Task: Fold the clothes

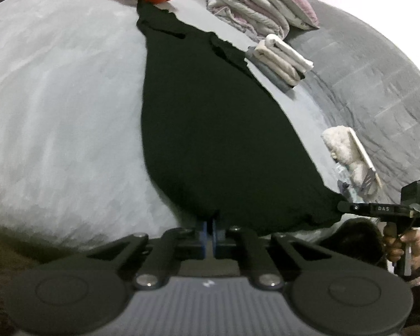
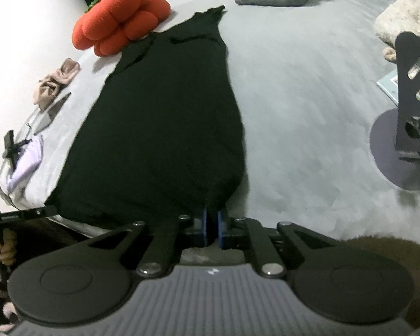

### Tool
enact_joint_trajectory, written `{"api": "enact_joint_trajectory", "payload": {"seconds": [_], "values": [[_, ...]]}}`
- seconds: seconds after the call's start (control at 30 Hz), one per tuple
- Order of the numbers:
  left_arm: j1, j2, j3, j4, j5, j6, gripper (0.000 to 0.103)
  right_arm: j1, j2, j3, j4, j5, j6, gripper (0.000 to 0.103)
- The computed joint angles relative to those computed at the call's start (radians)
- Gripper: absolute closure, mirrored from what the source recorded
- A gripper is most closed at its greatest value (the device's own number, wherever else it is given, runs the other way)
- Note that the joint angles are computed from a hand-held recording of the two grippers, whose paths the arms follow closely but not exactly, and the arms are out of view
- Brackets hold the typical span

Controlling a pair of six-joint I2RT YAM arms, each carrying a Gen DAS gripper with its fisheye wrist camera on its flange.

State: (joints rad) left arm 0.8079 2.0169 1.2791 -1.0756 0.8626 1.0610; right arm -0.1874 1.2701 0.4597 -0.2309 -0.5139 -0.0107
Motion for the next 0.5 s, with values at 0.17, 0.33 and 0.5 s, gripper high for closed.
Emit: {"api": "enact_joint_trajectory", "payload": {"seconds": [0.17,0.33,0.5], "values": [[0.002,0.020,0.042,-0.032,0.047,-0.017,0.100,-0.028,0.017,0.022,0.051,-0.079,0.077,0.095],[-0.014,0.049,0.094,-0.025,0.090,-0.088,0.100,-0.038,0.083,0.048,0.144,-0.111,0.151,0.095],[-0.054,0.100,0.165,0.013,0.119,-0.241,0.101,-0.030,0.165,0.077,0.253,-0.098,0.225,0.095]]}}
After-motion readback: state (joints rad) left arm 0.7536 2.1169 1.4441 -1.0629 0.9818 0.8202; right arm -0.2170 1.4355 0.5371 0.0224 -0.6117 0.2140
